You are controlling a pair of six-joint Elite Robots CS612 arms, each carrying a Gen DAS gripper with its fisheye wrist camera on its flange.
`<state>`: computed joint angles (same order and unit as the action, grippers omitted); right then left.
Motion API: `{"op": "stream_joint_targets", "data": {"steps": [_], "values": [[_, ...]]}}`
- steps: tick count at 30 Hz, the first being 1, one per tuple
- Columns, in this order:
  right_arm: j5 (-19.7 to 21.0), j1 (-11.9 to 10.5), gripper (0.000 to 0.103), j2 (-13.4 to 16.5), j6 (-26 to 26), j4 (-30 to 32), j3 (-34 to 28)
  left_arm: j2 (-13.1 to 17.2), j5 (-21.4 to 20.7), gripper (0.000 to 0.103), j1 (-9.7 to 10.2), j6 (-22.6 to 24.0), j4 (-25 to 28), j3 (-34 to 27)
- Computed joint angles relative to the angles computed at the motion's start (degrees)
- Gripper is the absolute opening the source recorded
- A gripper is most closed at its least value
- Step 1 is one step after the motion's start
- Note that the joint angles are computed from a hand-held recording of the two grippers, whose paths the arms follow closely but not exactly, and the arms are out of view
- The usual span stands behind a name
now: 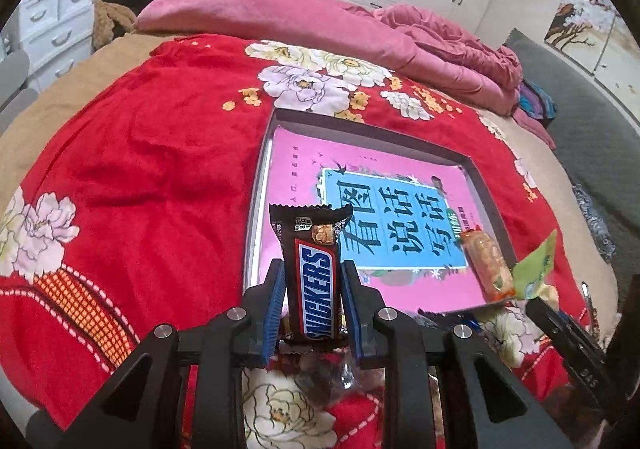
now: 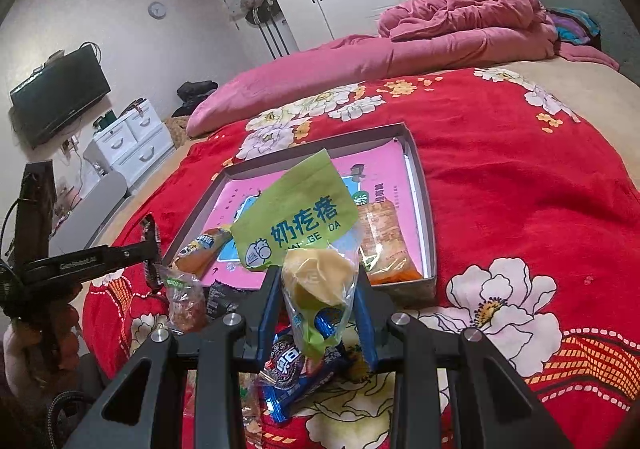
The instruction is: Organize snacks
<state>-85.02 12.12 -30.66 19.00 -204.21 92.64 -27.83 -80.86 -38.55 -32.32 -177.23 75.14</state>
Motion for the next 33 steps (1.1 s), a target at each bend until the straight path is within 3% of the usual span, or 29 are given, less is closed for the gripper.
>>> {"op": "stream_joint_targets", "data": {"steps": [33], "values": [[-1.8, -0.8, 0.035, 0.8, 1.4, 1.0, -1.8, 3.6, -0.1, 0.028, 0.59, -1.7, 4.7, -6.0]]}}
